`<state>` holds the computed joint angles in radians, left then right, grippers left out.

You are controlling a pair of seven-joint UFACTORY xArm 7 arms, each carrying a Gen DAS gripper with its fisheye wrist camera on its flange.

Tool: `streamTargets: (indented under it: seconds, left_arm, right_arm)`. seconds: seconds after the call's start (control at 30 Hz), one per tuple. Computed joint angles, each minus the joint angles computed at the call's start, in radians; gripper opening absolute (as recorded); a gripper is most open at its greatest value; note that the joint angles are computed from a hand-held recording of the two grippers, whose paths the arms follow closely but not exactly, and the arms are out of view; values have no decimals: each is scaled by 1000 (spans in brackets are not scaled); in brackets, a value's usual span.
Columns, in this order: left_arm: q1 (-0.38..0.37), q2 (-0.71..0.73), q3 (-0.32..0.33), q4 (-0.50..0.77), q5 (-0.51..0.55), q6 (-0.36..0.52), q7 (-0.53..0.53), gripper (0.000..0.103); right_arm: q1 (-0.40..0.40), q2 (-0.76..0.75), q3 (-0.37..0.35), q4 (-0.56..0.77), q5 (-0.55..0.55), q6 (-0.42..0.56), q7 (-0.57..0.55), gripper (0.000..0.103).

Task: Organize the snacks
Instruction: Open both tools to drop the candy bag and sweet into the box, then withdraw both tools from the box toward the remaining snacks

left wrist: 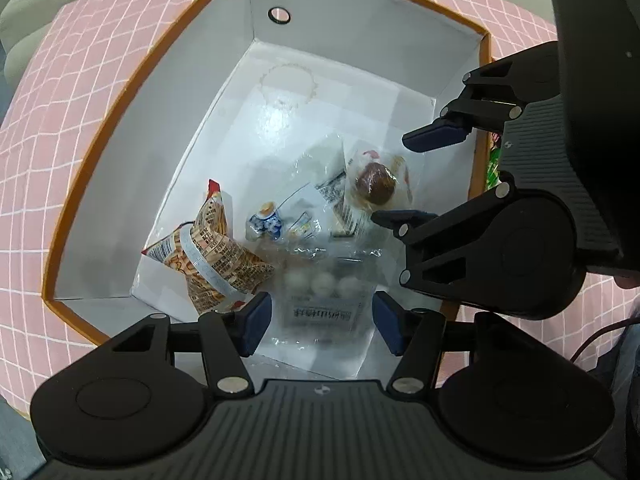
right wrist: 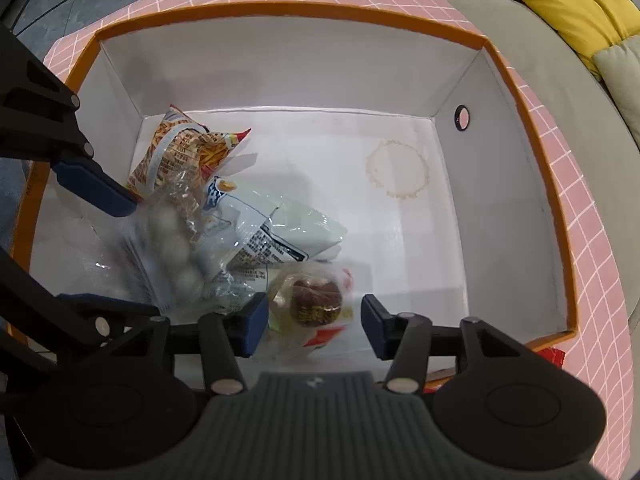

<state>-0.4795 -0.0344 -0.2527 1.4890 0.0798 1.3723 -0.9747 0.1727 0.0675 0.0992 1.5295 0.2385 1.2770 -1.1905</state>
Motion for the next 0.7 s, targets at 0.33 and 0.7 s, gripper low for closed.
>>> streamTargets:
  seconds: [0.33,0.7]
  left_arm:
    - [-16,-1,-15,49,55,36,-26,72]
    - [-72,15,-50,143,183,110,-133,72]
  right_arm:
    - [-15,-26,-11,12,42,2,12,73]
    - [-54,-75,-46,15,142,-3,39,80]
